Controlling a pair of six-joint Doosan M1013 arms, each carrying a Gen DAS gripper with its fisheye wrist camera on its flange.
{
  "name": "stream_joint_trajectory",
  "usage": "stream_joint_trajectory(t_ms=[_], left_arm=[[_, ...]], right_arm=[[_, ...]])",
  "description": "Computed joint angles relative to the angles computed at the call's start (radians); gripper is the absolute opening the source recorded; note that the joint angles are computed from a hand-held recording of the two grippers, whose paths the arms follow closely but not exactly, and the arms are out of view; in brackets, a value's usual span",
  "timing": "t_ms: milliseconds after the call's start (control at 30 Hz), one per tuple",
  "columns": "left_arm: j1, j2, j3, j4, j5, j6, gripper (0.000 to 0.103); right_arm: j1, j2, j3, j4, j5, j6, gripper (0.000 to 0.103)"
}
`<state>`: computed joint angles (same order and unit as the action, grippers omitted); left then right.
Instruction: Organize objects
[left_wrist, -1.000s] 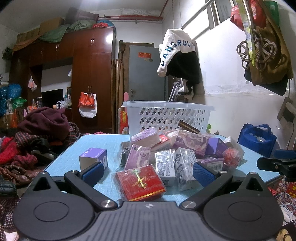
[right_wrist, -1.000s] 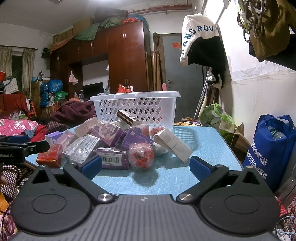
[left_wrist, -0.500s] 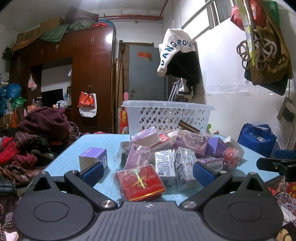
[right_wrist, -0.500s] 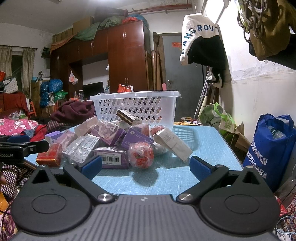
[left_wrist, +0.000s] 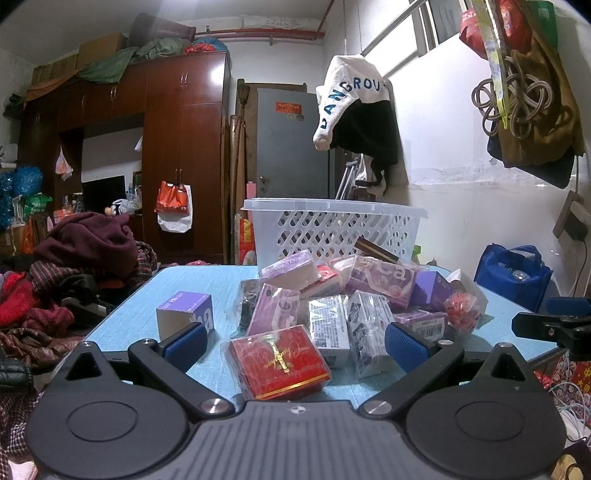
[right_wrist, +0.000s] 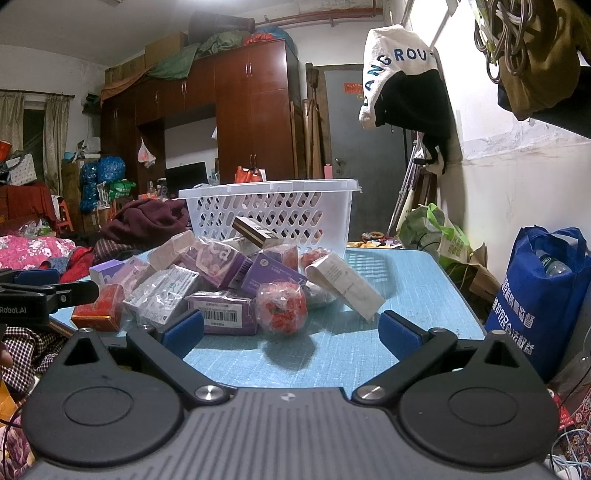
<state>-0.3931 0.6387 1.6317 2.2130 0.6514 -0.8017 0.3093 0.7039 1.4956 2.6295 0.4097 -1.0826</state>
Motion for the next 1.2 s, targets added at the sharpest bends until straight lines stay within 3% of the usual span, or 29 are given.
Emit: stream_joint_trajectory(t_ms=[500, 700, 833, 1000, 1100, 1200], left_arm=[[0.001, -0.001, 0.001, -0.004, -0.002, 0.009, 0.103], [0.011, 0.001, -0.005, -0.101, -0.021, 0.121, 0.103], [0.023, 0.011, -0.009, -0.116, -0.016, 0.138, 0.103], [0.036, 0.025, -0.014, -0.070, -0.007, 0.068, 0.103], [0.036, 0.040, -0.032, -0.075, -0.007, 0.093, 0.103], [0.041, 0.047, -0.051, -0.107, -0.067, 0.126, 0.103]], right_arm=[[0.000, 0.000, 0.000, -0.005, 0.000, 0.005, 0.103], [-0.003, 0.025, -0.034, -0.155, 0.003, 0.155, 0.103], [0.010, 0.050, -0.068, -0.037, -0.045, 0.033, 0.103], [0.011, 0.061, -0.087, -0.012, -0.041, -0.012, 0.093], [0.015, 0.071, -0.107, -0.001, -0.050, -0.050, 0.087], [0.012, 0.083, -0.134, -0.095, -0.066, 0.044, 0.077]])
